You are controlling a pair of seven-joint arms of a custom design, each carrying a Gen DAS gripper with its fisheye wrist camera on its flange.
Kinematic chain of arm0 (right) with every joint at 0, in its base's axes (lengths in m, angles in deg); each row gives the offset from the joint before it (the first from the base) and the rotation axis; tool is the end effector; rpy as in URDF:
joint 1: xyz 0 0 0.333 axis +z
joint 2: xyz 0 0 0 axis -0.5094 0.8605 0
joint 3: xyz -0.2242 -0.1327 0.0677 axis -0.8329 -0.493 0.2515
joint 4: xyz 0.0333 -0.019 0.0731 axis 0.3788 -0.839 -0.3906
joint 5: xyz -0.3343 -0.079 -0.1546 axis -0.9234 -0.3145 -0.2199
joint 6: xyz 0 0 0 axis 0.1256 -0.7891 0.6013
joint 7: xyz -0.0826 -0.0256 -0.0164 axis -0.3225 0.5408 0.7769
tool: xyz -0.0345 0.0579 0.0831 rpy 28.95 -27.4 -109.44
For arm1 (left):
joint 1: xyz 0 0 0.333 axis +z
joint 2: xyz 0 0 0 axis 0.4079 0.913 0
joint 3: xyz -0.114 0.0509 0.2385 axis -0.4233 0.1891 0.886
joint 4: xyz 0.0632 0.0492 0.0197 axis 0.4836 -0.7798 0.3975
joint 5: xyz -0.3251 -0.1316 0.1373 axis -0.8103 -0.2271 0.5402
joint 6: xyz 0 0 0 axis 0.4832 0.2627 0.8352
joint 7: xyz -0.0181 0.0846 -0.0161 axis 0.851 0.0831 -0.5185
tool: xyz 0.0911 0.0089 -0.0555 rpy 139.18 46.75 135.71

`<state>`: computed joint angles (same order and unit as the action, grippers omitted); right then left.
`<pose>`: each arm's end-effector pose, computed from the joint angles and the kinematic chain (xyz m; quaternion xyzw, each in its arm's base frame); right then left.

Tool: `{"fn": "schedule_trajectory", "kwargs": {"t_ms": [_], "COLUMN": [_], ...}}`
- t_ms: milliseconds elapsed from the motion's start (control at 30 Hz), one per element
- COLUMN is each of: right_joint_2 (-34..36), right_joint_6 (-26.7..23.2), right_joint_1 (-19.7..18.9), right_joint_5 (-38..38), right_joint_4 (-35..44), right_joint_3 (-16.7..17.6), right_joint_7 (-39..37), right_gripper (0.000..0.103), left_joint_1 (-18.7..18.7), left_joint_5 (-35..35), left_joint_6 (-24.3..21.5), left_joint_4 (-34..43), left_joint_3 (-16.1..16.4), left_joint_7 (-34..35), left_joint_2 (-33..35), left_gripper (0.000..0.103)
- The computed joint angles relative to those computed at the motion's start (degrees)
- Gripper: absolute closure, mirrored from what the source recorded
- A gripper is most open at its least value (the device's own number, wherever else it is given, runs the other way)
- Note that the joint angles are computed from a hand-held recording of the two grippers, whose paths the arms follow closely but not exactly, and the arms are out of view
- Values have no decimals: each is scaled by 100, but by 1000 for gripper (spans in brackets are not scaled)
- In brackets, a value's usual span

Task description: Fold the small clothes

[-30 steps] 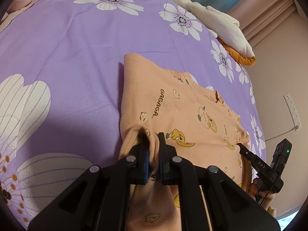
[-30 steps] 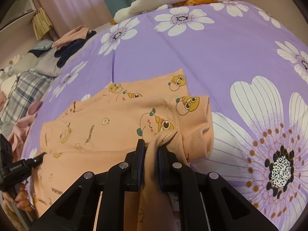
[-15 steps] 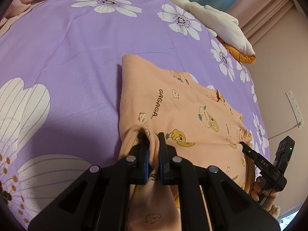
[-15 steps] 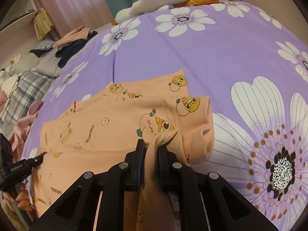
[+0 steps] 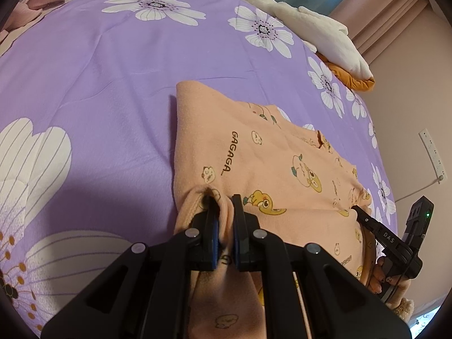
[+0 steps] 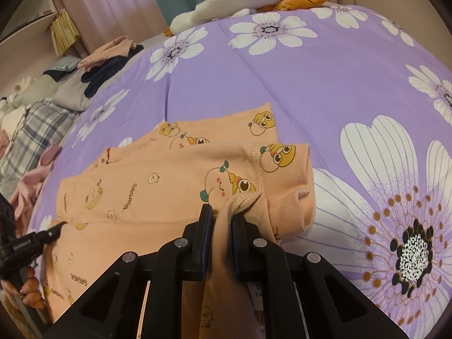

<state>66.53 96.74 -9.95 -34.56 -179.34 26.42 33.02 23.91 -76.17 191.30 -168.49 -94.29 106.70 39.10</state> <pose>0.4450 0.1441 0.3558 -0.5880 0.7207 -0.1208 0.3468 0.4713 -0.3128 0.3429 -0.6812 0.6295 -0.3737 0.0094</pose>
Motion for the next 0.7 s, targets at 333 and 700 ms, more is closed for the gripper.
{"fn": "schedule_trajectory", "kwargs": {"t_ms": [333, 700], "right_joint_2": [44, -33], "right_joint_6": [-14, -46], "right_joint_1": [-436, -2984], "right_joint_5": [-360, -2673], "right_joint_4": [22, -7], "right_joint_3": [363, 2582], "right_joint_7": [306, 2361], "right_gripper": [95, 95], "left_joint_1": [-319, -334], "left_joint_5": [242, 437], "left_joint_6": [22, 40], "left_joint_4": [-5, -2], "left_joint_3": [341, 393], "left_joint_7": [-213, -346], "left_joint_2": [-25, -7], "left_gripper": [94, 94]}}
